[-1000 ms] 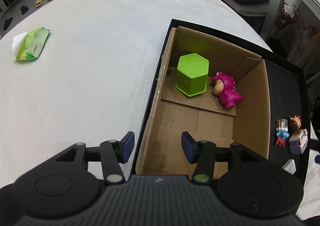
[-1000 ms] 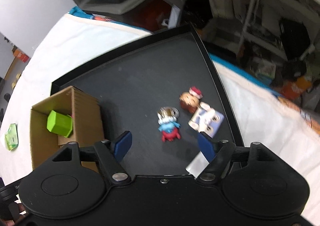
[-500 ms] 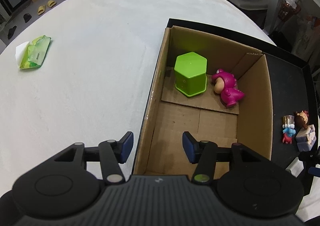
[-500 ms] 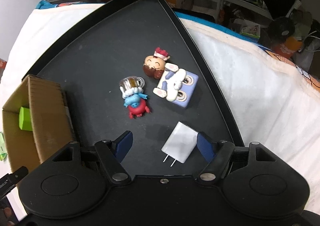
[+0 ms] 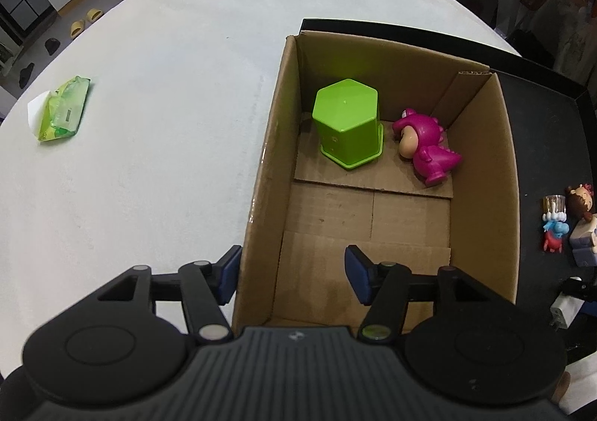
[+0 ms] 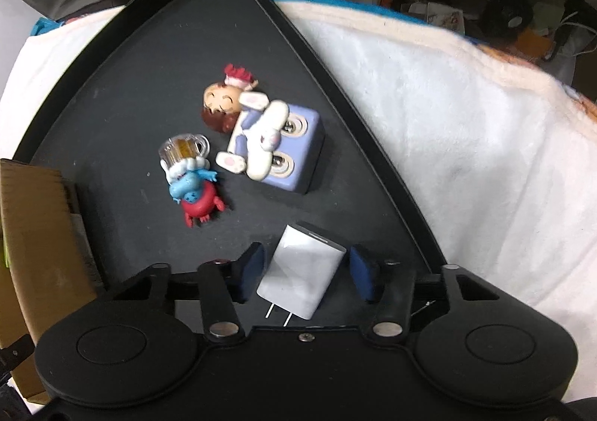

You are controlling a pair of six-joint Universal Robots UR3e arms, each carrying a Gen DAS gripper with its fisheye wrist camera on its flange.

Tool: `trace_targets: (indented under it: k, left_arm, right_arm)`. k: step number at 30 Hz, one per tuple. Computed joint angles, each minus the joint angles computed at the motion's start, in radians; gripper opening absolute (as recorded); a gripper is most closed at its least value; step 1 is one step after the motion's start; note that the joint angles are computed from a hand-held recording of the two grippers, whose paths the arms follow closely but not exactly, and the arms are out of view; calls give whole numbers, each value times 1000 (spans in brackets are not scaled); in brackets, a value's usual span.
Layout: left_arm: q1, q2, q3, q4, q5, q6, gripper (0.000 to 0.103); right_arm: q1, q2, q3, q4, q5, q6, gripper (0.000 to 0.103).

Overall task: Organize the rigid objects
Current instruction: 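Move the right gripper to the white charger plug and grasp it, then carry the white charger plug over the box while the left gripper grips the box wall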

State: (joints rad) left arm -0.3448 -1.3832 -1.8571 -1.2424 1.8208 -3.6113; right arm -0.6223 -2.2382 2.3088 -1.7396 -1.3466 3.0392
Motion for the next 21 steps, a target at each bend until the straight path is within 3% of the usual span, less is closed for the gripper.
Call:
trace_targets:
  k: [5, 21]
  left_arm:
    - [-8, -18, 22, -16, 11, -13, 58]
    - [12, 18, 0, -14, -9, 11, 58]
  right_arm:
    - [2, -25, 21, -28, 2, -27, 41]
    - [-44, -140, -10, 78, 63, -99, 38]
